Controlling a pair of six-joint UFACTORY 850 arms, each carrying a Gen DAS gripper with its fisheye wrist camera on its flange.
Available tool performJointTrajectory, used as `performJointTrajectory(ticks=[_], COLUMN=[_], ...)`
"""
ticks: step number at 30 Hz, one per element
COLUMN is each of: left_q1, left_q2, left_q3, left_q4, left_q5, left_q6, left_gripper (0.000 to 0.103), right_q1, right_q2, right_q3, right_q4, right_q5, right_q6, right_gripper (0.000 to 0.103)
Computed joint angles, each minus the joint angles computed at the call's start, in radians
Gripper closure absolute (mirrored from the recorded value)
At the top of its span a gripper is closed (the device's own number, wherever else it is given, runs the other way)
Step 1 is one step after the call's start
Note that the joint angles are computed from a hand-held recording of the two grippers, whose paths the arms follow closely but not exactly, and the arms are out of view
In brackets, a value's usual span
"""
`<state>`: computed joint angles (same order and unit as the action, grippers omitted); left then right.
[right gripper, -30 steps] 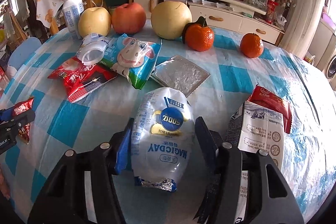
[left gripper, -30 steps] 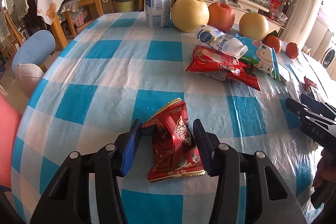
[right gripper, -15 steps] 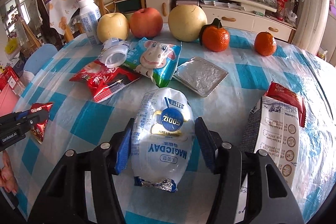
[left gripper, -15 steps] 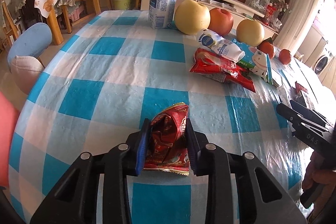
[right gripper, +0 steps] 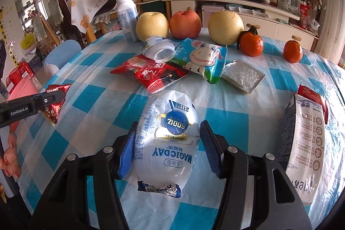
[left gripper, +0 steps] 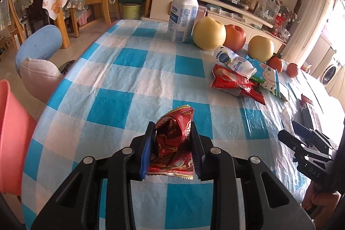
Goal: Collect trash
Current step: 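Carry both held items over the pink bucket and open both tools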
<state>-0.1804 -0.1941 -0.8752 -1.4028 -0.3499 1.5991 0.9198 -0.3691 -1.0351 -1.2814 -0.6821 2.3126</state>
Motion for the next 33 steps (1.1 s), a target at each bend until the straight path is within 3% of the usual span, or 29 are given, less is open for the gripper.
performJointTrajectory(ticks=[7,17,29,33], left_q1=[0.034,0.106,0.214,0.267], left_q2=[0.034,0.062,0.068,0.055], left_q3=[0.001,-0.021,-0.063,-0.091], left_q4=[-0.090,-0.178,-0.262,-0.224], left_q5=[0.021,0.061,0.101,0.087], left_q6=[0.092,0.176,0.239,0.171], left_gripper=[0.070,0.070,0.070,0.070], right_q1=[0.028,0.052,0.068,0.069], right_q2=[-0.032,-0.125,-0.281,-0.354], right_q3=[-0.058,-0.220,-0.520,-0.664], right_q4=[0.009,0.061,0.125,0.152], right_q5=[-0.017,-0.018,-0.020,-0.020], right_q6=[-0.010,-0.154,-0.418,-0.543], right_gripper=[0.045,0.045,0.045,0.045])
